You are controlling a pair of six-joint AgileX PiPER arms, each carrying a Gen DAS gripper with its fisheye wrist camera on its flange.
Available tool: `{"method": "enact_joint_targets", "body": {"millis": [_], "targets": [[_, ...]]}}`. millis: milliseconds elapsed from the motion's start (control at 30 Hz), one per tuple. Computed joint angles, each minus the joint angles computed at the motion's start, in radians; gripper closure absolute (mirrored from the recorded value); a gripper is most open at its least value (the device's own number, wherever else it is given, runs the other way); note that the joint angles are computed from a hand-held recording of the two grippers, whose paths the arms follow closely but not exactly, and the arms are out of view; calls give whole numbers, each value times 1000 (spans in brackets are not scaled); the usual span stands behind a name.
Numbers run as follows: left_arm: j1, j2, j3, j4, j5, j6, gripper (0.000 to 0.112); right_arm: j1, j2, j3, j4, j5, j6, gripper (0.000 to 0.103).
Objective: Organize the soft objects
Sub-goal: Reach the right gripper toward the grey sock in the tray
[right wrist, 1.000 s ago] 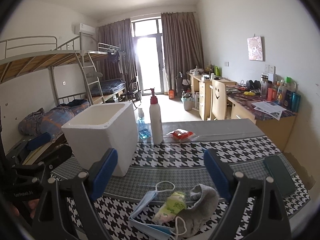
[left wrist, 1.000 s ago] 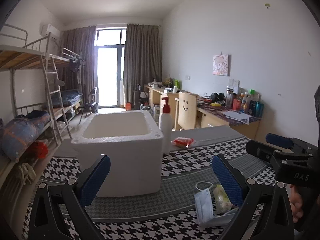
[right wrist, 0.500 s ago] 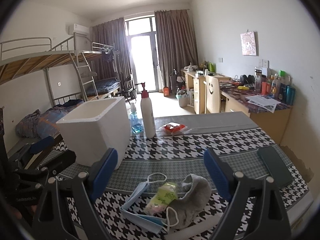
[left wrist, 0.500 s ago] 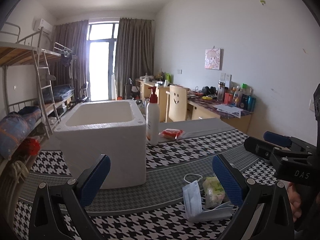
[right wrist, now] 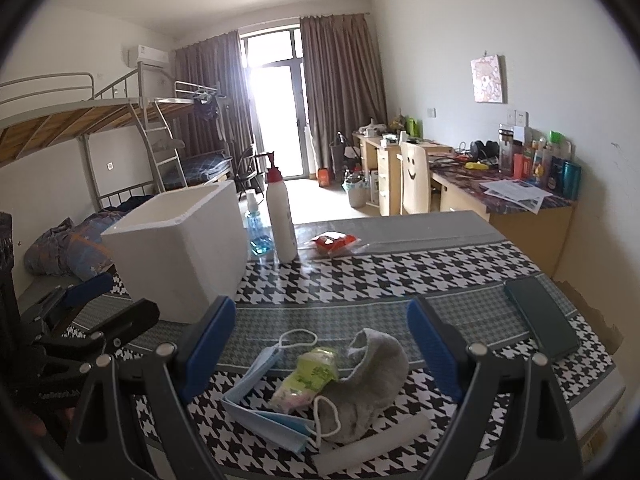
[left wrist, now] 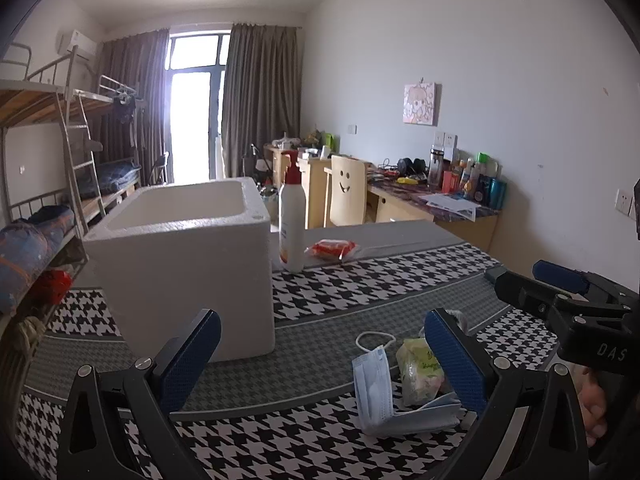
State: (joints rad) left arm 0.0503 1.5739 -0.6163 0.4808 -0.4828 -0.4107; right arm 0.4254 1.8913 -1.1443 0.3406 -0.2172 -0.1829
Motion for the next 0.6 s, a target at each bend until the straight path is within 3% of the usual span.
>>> {"method": "enact_joint_targets", "body": {"millis": [600], "targets": [[-53,90,-46,22,46,-16,10,-45,34,7,-24,19,40,13]]}}
